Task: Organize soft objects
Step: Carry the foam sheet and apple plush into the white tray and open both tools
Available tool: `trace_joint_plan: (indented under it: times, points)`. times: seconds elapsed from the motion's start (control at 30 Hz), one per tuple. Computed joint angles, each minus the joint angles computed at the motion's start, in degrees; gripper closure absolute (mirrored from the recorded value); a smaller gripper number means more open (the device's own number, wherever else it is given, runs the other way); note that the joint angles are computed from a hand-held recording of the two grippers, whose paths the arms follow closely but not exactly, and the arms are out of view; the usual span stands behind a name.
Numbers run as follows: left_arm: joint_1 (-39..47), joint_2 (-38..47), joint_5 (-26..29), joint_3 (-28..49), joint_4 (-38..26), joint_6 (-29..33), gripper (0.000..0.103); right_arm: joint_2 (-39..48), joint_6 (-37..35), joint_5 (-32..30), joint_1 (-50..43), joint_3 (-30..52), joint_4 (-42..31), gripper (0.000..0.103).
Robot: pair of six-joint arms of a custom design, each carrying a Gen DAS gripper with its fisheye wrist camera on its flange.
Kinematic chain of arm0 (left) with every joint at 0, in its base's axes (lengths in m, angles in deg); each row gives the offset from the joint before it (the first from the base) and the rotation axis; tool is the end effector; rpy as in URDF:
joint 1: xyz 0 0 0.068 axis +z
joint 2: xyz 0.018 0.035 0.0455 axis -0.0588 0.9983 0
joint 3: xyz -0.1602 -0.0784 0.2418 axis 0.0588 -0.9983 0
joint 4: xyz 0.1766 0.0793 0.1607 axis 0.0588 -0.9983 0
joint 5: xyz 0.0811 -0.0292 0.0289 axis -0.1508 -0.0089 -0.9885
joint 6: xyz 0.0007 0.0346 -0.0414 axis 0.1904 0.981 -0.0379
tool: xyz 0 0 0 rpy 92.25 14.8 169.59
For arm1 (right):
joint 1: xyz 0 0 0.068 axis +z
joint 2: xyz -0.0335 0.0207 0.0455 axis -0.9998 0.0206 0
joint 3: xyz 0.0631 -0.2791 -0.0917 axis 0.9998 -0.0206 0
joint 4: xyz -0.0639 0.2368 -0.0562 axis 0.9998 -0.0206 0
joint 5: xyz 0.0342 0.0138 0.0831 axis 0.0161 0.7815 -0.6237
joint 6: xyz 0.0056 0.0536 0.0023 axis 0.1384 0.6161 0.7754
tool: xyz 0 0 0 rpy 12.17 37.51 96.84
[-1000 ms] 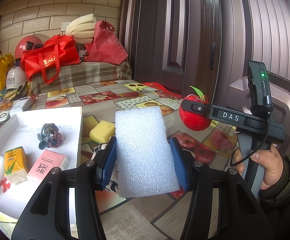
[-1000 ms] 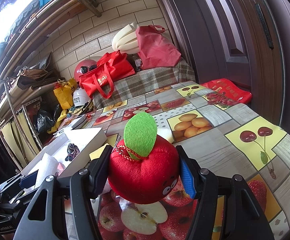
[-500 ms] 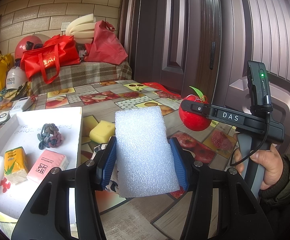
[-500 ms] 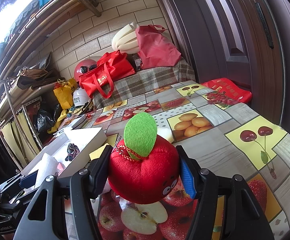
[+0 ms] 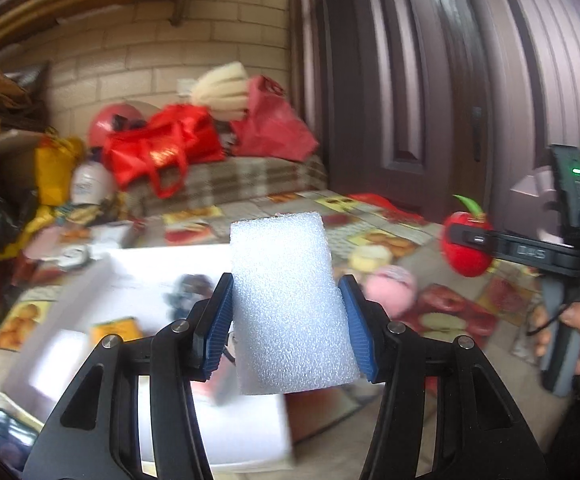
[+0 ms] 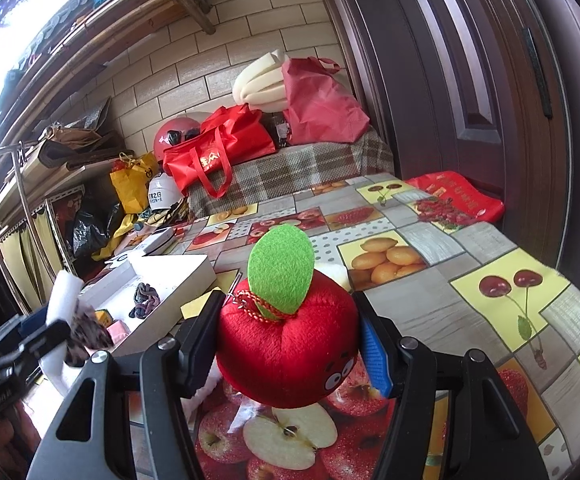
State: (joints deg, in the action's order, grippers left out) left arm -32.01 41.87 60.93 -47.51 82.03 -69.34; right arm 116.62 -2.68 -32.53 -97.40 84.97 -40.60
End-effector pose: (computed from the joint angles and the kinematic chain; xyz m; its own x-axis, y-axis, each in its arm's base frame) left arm 0.2902 -0.1484 0.1942 -0.2535 0.0891 -0.9632 0.2409 0.9702 0.0263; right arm 0.3311 -0.0347 0.1937 -0.3679 0.1149 -0.9227 -0.2368 0.9480 0.2125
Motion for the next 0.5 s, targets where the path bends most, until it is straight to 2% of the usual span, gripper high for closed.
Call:
trace_joint_plan:
  times: [0.13,0.33,0.5]
  points:
    - [6.1,-0.9,0.7,-0.4,1.5,-2.6,0.051,-0.1,-1.0,0.4,0.9,0.0,0.9,0.040]
    - [13.5,1.2,3.3,3.9,-1.2,-6.4,0.051,-0.8,-1.3,-0.3,1.1,-1.3,2.4,0.040]
    - [16.5,2.2,3.9,5.1,-1.7,-8.3,0.051,-2.7,-2.1,-0.7,5.7,1.8,-2.9,0.040]
